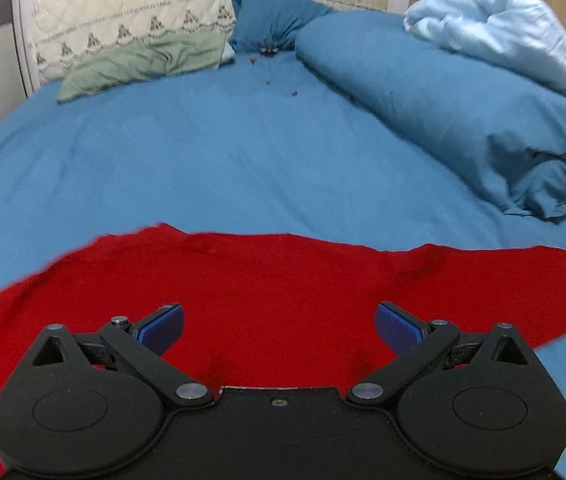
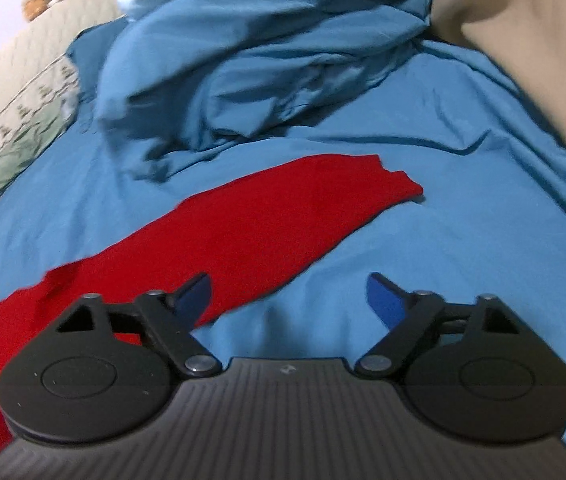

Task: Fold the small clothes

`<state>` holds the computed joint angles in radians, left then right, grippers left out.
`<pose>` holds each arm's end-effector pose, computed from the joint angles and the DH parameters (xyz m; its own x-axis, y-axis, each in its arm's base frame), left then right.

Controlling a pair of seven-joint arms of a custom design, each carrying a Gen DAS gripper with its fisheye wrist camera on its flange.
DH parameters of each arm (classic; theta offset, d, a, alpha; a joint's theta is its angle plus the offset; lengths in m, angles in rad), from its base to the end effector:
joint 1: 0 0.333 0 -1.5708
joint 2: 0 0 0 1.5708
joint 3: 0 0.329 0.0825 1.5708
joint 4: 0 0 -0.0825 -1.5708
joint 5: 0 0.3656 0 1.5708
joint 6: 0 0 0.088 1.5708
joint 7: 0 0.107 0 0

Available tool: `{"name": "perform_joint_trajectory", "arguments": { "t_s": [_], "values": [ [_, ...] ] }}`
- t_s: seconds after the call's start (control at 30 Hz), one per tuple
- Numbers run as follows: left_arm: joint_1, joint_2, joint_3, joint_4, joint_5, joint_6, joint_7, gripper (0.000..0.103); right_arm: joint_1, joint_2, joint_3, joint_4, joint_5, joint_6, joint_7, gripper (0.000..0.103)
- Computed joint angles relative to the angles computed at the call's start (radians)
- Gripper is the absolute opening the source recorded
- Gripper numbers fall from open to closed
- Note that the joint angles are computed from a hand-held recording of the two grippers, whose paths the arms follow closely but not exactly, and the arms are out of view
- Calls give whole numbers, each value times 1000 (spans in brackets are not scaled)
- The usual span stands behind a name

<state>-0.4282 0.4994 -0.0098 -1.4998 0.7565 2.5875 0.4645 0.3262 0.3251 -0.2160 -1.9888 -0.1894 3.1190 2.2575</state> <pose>0.6539 -0.3187 0.4608 0.1216 -0.9921 0.0318 -0.6954 -0.1080 -0.7105 0.6373 0.1001 0.4232 -0.2195 -0.9337 -0.2829 -0.6507 0.3561 -0.6706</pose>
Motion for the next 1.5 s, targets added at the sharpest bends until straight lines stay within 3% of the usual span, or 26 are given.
{"name": "perform_joint_trajectory", "arguments": {
  "t_s": [0.1,0.2,0.3,0.37,0.43,0.47,0.53,0.67,0.77,0.9,0.97,1.07,1.13,1.2,1.3,1.37,1.5],
  "values": [
    [10,75,2,44,-34,23,-14,98,37,102,-57,86,-7,3,30,84],
    [21,121,-6,75,-93,17,39,96,138,172,-179,133,-18,23,94,81],
    [5,146,5,113,-107,-2,86,96,225,213,-279,177,-37,-12,129,65],
    [3,204,-17,232,-135,-99,232,96,223,228,-281,221,-59,-63,132,46],
    [-15,260,-10,352,-147,-179,323,96,184,232,-240,266,-70,-114,125,27],
    [-8,282,-20,400,-175,-200,365,97,163,230,-216,285,-72,-137,122,24],
    [4,318,-33,479,-237,-238,416,97,137,221,-185,315,-81,-167,130,22],
    [29,285,-38,454,-314,-263,452,97,77,184,-97,360,-88,-181,133,21],
    [61,210,-46,360,-351,-242,477,97,48,151,-23,389,-106,-147,103,20],
    [120,26,-43,99,-350,-93,471,97,-2,135,148,451,-58,-96,-55,20],
    [159,-47,-47,3,-363,-43,480,97,-16,156,253,501,-23,-75,-178,20],
    [210,-148,-44,-139,-370,15,482,97,-66,236,479,600,57,-105,-391,20],
    [225,-215,-19,-245,-322,64,429,97,-50,309,563,662,89,-151,-481,20],
    [242,-257,-7,-316,-276,73,380,97,9,375,566,715,95,-212,-520,20],
    [294,-293,-32,-388,-306,68,390,97,114,448,492,761,76,-299,-534,20],
    [321,-311,-48,-431,-343,95,403,97,138,471,478,760,101,-340,-545,20],
    [340,-317,-66,-462,-370,162,424,97,155,442,451,696,142,-316,-591,29]
  ]
}}
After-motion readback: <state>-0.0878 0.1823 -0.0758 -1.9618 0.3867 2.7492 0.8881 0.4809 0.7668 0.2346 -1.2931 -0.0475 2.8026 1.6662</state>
